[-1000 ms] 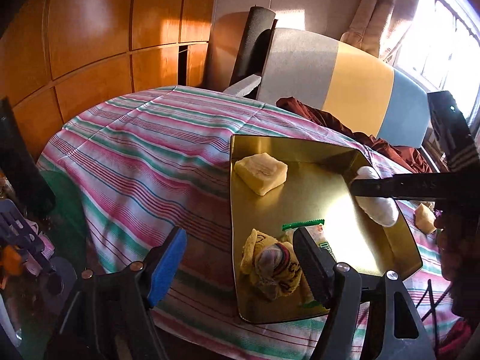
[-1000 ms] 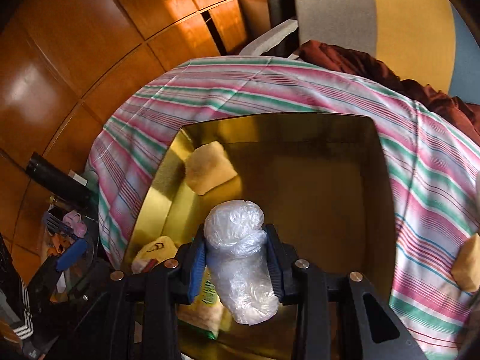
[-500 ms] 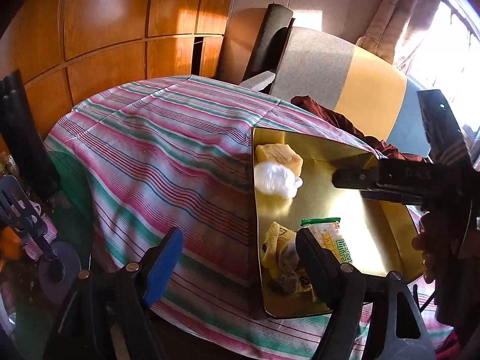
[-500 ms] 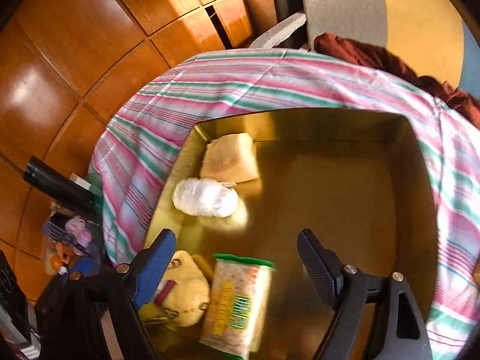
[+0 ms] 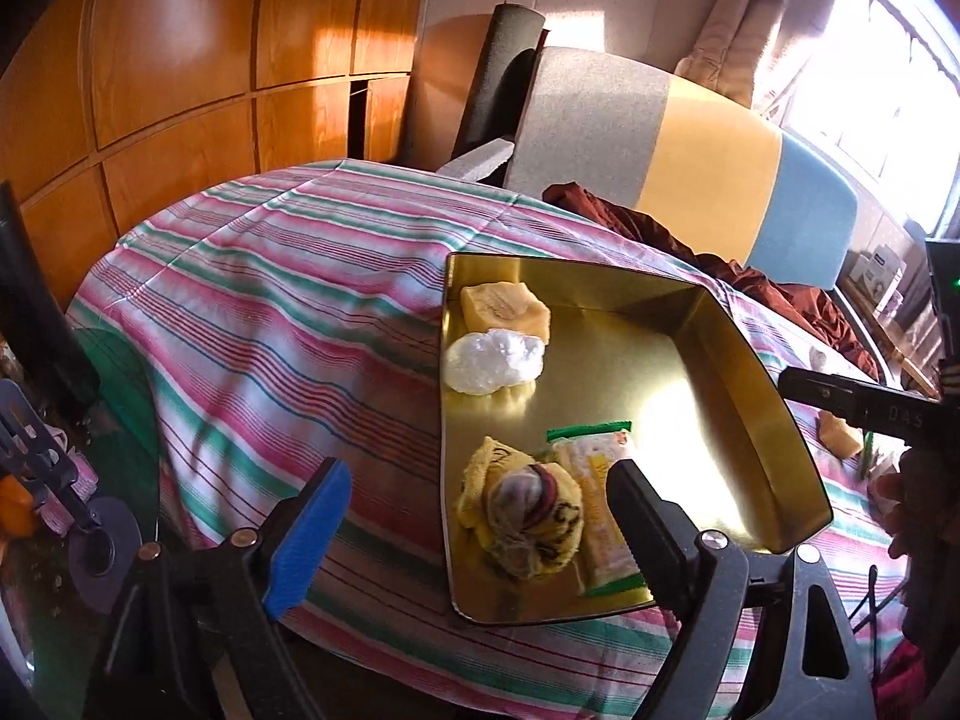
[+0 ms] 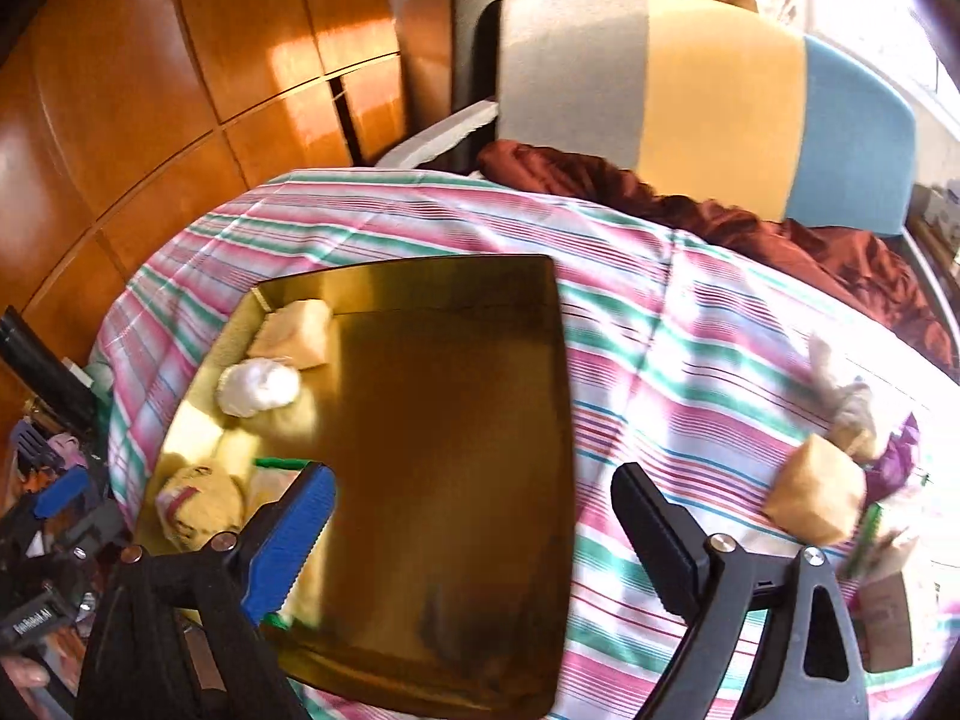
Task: Organize objects
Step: 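Carry the plastic bag into the gold tray and release it with the right tool, then reach the left tool to the white medicine box and grasp it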
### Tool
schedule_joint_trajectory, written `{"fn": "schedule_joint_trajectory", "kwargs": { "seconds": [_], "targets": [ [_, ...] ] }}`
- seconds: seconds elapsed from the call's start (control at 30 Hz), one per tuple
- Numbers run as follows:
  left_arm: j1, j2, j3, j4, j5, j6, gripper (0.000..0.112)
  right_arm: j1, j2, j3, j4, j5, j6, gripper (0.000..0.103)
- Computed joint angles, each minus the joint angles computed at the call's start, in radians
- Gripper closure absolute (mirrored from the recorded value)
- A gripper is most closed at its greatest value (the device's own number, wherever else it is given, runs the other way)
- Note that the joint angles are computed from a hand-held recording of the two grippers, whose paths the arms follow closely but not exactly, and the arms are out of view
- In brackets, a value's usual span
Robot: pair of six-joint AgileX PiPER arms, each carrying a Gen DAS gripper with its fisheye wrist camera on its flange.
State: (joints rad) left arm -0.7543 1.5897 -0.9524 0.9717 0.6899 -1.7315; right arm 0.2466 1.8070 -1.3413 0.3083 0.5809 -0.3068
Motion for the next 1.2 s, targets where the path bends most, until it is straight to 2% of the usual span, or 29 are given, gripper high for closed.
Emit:
{"fn": "schedule_joint_trajectory", "kwargs": {
  "seconds": [0.2,0.33,0.47,0.63,0.7,0.77,0.83,0.9,0.97,1.1,1.17,1.2],
  "targets": [
    [-0.029,0.031,-0.06,-0.021,0.011,0.054,0.021,-0.171,-0.061,0.092,0.031,-0.006,-0.08,0.008],
    [-0.047,0.067,-0.126,-0.044,0.016,0.113,0.021,-0.322,-0.063,0.093,-0.006,0.014,-0.086,0.008],
    [-0.065,0.116,-0.219,-0.083,0.012,0.205,0.021,-0.505,-0.021,0.022,0.001,0.065,-0.08,0.008],
    [-0.098,0.196,-0.36,-0.145,0.014,0.34,0.021,-0.696,0.08,-0.114,-0.033,0.112,0.051,0.008],
    [-0.113,0.233,-0.424,-0.18,0.016,0.408,0.021,-0.766,0.132,-0.162,0.069,0.149,-0.015,0.008],
    [-0.128,0.271,-0.487,-0.217,0.02,0.473,0.021,-0.838,0.191,-0.214,0.262,0.247,-0.144,0.008],
    [-0.14,0.309,-0.548,-0.256,0.024,0.531,0.021,-0.861,0.228,-0.252,0.34,0.319,-0.176,0.008],
    [-0.152,0.342,-0.598,-0.289,0.027,0.578,0.021,-0.836,0.223,-0.249,0.324,0.309,-0.178,0.008],
    [-0.161,0.377,-0.651,-0.331,0.031,0.63,0.021,-0.814,0.241,-0.269,0.308,0.342,-0.181,0.008],
    [-0.176,0.444,-0.761,-0.395,0.054,0.723,0.021,-0.77,0.25,-0.271,0.206,0.349,-0.142,0.008],
    [-0.181,0.476,-0.817,-0.423,0.068,0.765,0.021,-0.787,0.273,-0.288,0.275,0.419,-0.189,0.008],
    [-0.182,0.49,-0.843,-0.439,0.074,0.785,0.021,-0.806,0.294,-0.307,0.348,0.491,-0.231,0.008]
  ]
}}
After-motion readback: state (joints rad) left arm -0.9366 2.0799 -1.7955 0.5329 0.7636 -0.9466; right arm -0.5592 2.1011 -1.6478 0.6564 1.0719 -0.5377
